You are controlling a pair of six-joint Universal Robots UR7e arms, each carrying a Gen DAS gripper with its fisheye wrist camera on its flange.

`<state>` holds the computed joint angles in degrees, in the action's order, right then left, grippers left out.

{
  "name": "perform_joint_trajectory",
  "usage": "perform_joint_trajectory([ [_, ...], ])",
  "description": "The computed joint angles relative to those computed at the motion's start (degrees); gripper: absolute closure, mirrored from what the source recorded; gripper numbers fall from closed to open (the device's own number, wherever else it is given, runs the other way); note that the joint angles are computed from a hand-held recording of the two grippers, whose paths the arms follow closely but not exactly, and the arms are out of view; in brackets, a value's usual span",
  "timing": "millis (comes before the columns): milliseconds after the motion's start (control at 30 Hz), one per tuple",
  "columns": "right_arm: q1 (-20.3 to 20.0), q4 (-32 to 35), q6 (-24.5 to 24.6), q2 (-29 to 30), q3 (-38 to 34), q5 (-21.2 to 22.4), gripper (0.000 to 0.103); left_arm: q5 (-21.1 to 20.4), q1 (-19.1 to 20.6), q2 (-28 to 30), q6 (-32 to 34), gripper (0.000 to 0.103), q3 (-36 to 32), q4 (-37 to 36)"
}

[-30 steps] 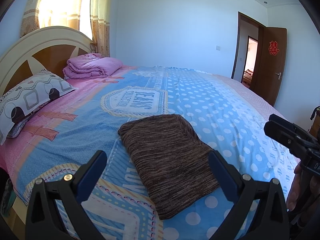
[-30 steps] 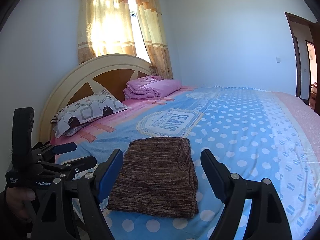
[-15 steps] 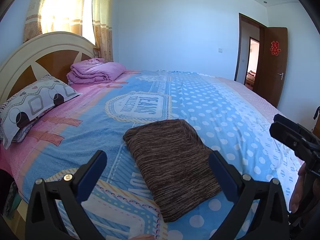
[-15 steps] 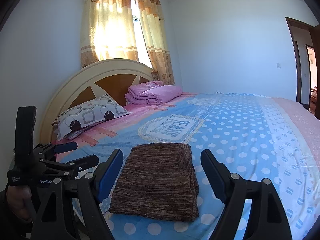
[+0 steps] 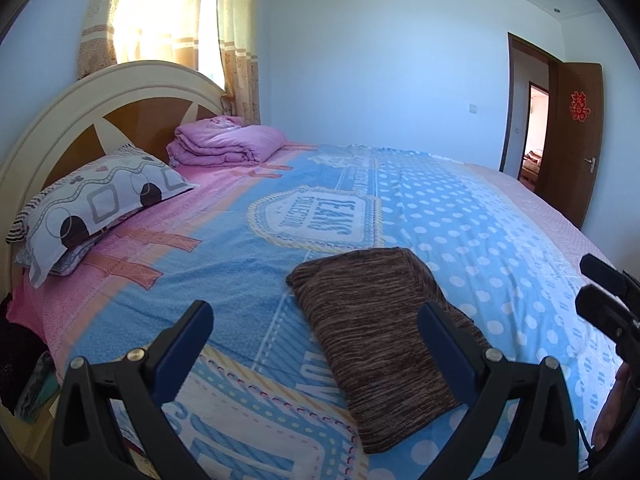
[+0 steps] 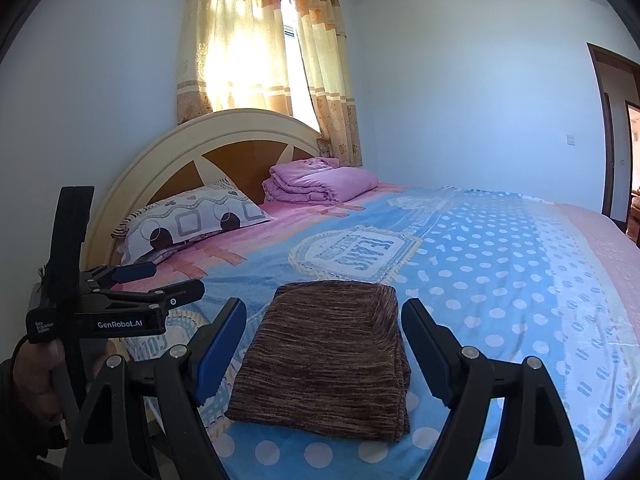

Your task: Fold small clothes

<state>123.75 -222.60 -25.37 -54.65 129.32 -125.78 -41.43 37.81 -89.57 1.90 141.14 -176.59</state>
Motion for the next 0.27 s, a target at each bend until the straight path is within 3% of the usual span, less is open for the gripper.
perform_joint_trajectory([
  [267, 0.26, 0.32, -0.17, 0.72, -0.23, 0.01, 0.022, -0.07, -0.3, 1.04, 2.77, 0.0, 0.67, -4.73],
])
